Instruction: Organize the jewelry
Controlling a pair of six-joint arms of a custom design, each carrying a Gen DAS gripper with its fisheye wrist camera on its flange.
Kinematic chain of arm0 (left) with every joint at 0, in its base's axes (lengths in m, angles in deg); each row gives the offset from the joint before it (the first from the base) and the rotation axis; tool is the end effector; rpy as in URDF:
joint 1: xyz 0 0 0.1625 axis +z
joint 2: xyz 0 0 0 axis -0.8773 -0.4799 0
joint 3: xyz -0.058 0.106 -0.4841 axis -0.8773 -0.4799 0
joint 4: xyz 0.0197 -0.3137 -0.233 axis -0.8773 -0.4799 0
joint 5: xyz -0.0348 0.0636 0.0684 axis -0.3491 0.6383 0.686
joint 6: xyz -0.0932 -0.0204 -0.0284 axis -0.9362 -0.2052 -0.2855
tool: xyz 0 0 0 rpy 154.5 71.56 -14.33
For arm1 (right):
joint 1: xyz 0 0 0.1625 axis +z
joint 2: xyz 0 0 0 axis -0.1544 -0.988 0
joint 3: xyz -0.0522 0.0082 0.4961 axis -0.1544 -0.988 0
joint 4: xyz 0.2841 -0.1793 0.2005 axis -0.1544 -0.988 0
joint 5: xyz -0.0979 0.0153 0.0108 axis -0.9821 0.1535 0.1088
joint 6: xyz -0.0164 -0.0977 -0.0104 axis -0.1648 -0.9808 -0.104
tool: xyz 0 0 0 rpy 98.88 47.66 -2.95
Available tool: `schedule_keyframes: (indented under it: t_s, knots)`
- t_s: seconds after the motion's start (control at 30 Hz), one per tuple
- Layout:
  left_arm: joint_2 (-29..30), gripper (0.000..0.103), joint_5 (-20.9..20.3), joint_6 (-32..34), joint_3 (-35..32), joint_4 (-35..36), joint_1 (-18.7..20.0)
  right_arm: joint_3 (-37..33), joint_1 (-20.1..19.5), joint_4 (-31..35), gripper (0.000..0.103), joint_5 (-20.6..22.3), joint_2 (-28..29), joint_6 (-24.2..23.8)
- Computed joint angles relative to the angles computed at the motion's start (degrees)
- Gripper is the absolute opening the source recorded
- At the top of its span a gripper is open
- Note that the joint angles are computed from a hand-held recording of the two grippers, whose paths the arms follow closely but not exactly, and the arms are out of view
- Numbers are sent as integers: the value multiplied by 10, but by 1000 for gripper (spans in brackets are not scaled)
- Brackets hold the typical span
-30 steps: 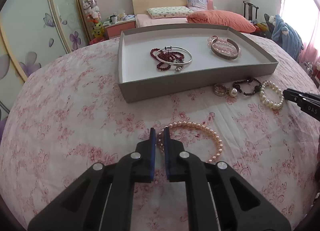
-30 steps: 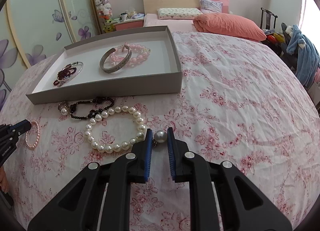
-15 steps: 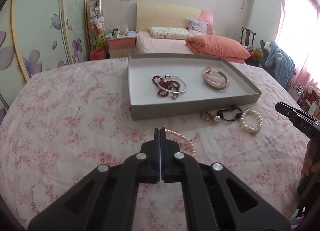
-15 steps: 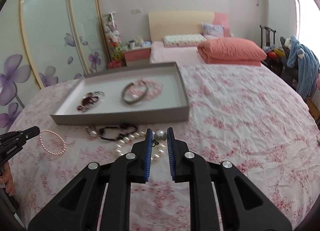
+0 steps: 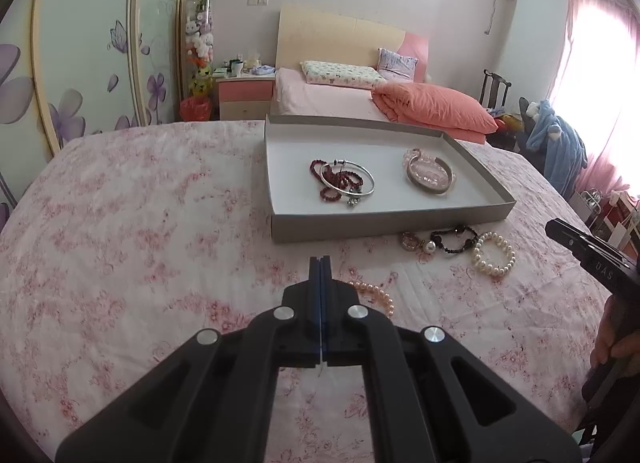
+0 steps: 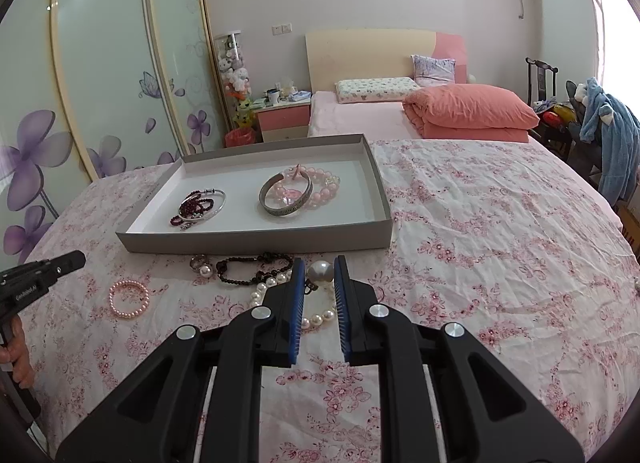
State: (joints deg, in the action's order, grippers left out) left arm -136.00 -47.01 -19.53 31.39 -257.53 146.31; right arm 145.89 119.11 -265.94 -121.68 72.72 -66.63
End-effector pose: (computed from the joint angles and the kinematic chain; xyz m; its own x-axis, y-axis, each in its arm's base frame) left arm 0.1068 -0.6953 0.3834 -0.7563 0.2627 -0.5991 0.5911 0.6668 -0.4538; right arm 0.3195 -0.6580 -0.0563 -0.8016 0.0029 0.5979 -0.4822 0.5880 -0.6494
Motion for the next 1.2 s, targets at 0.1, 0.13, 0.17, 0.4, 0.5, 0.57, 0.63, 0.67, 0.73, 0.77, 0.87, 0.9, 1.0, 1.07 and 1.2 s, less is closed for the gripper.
schedule_keyframes:
  t_s: [0.1, 0.13, 0.17, 0.4, 0.5, 0.57, 0.63, 0.67, 0.73, 0.77, 0.87, 0.9, 1.0, 1.07, 1.2]
  knots:
    - [6, 5, 18, 7, -11, 36, 0, 2, 0, 1, 16, 3, -1, 0]
    - [10, 17, 29, 8, -12, 40, 0, 3, -1, 3, 16, 4, -1, 2]
    - [16, 35, 41, 10, -14, 44, 0, 3, -2, 5, 16, 5, -2, 4]
    - [44, 27, 93, 30, -31, 57, 1, 4, -4, 13, 16, 6, -2, 7]
    - [41, 11, 96, 46, -21, 49, -1, 6, -6, 11, 16, 5, -3, 10]
    - [38, 8, 99, 48, -14, 42, -1, 7, -6, 11, 16, 5, -4, 15]
    - [36, 7, 101, 42, -10, 37, -1, 8, -6, 9, 16, 7, -4, 18]
    - [33, 6, 95, 34, -10, 37, 1, 10, -6, 6, 16, 8, -4, 18]
    - [29, 6, 82, 20, -11, 33, 4, 13, -5, -1, 16, 10, -5, 17]
    - [23, 6, 67, 10, -11, 33, 6, 14, -5, -5, 16, 11, -5, 17]
    - [9, 6, 38, 3, -5, 19, 6, 19, -3, -20, 16, 16, -7, 15]
    - [5, 6, 30, 3, -1, 12, 6, 20, -3, -24, 16, 18, -7, 15]
    - [-8, 6, 6, 0, 13, -13, 2, 22, 0, -43, 16, 28, -7, 10]
    - [-15, 6, -4, -3, 23, -30, -1, 22, 3, -57, 16, 35, -5, 2]
    - [-24, 6, -16, 2, 46, -74, -14, 16, 10, -82, 16, 48, 2, -23]
